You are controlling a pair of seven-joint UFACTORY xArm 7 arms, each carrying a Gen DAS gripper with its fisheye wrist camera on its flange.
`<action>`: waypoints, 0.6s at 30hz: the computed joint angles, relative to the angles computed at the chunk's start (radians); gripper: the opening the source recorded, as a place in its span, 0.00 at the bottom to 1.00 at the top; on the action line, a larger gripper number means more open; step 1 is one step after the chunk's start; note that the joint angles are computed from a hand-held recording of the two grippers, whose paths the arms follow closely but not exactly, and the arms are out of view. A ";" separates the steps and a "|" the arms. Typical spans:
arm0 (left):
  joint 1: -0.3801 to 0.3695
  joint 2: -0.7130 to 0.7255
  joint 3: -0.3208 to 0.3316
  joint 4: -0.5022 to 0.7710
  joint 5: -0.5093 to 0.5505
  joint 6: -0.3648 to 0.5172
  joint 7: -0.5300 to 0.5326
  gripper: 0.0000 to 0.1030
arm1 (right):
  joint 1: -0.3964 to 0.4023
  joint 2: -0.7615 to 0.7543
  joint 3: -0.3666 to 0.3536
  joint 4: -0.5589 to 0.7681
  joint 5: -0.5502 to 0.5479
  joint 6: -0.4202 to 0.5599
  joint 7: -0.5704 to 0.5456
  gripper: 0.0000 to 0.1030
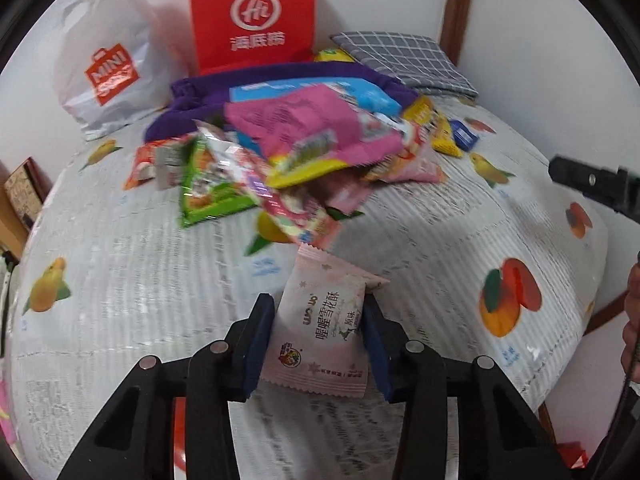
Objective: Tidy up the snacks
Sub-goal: 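Grasp the pink wafer packet with the left tool while the right tool grasps the blue biscuit packet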
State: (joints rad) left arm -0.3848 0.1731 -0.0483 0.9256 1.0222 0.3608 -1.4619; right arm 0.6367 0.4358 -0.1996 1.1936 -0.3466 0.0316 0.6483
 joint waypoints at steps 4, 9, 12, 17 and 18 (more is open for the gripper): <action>0.024 -0.041 0.012 -0.037 0.009 0.006 -0.041 0.41 | -0.026 0.044 0.022 0.057 0.006 0.024 -0.041 0.96; 0.068 -0.058 0.012 -0.047 0.039 0.069 -0.113 0.41 | -0.045 0.115 0.016 0.161 0.007 0.059 -0.056 0.93; 0.092 -0.037 0.012 -0.031 0.022 0.094 -0.100 0.41 | -0.070 0.178 0.023 0.256 0.010 0.097 -0.079 0.85; 0.106 0.003 0.035 -0.005 0.043 0.075 -0.143 0.41 | -0.126 0.311 0.067 0.466 0.004 0.208 -0.181 0.78; 0.106 0.009 0.038 0.001 0.047 0.075 -0.147 0.41 | -0.132 0.336 0.071 0.503 0.005 0.224 -0.195 0.77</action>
State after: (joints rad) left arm -0.2784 0.1817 -0.0098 0.9266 1.0689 0.4360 -1.6093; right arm 0.5049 0.7715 -0.1283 1.6970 -0.3418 0.2556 0.4534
